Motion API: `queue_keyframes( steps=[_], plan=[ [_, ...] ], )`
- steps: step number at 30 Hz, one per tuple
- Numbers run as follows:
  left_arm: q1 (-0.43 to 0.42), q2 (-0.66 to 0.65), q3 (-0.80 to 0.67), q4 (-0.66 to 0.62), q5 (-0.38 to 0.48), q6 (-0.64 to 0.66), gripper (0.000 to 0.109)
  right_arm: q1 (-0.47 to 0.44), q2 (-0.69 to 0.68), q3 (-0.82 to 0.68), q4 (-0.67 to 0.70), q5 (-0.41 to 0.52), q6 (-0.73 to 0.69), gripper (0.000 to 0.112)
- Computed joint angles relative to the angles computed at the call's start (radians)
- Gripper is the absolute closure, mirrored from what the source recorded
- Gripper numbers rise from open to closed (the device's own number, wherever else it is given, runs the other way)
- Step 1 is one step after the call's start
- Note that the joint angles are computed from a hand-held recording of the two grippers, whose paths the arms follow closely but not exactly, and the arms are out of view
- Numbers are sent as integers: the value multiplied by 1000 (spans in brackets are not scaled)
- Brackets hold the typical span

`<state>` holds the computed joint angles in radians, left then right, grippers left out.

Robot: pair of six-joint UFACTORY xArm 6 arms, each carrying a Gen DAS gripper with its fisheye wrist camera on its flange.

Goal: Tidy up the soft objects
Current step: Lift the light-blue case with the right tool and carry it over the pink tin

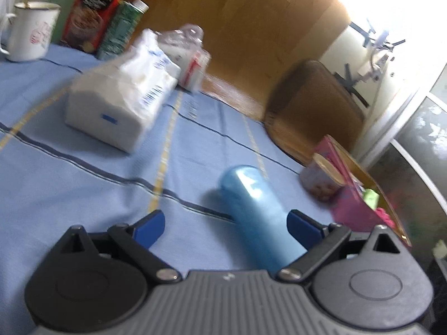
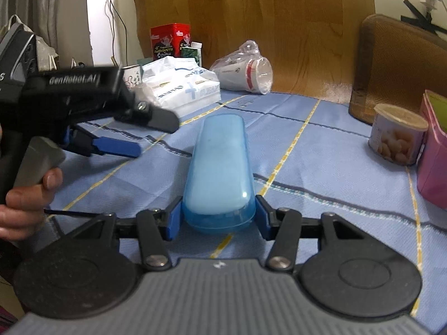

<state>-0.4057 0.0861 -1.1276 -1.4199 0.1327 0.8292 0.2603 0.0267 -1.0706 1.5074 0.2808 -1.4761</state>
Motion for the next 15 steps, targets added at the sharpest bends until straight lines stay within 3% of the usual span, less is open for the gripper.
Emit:
queue_keyframes(
  steps=[2, 4, 6, 7, 10, 15],
  plan=[
    [-6, 7, -5, 55, 26, -50, 11, -10, -10, 9, -2, 32, 11, 57],
    [-14, 20, -16, 85, 51, -81, 18, -38, -24, 18, -6, 112, 40, 57],
    [-29, 36, -26, 174, 50, -156, 40, -56, -39, 31, 12, 173, 36, 57],
    [-43, 44, -32, 220, 23, -178, 42, -45, -47, 38, 26, 142, 8, 57],
    [-51, 60, -88, 245, 53, -167, 54, -41, -57, 44, 63, 86, -16, 57],
    [-97, 166, -300, 355, 116, -179, 55, -92, -102, 38, 359, -1, -263, 57]
  ],
)
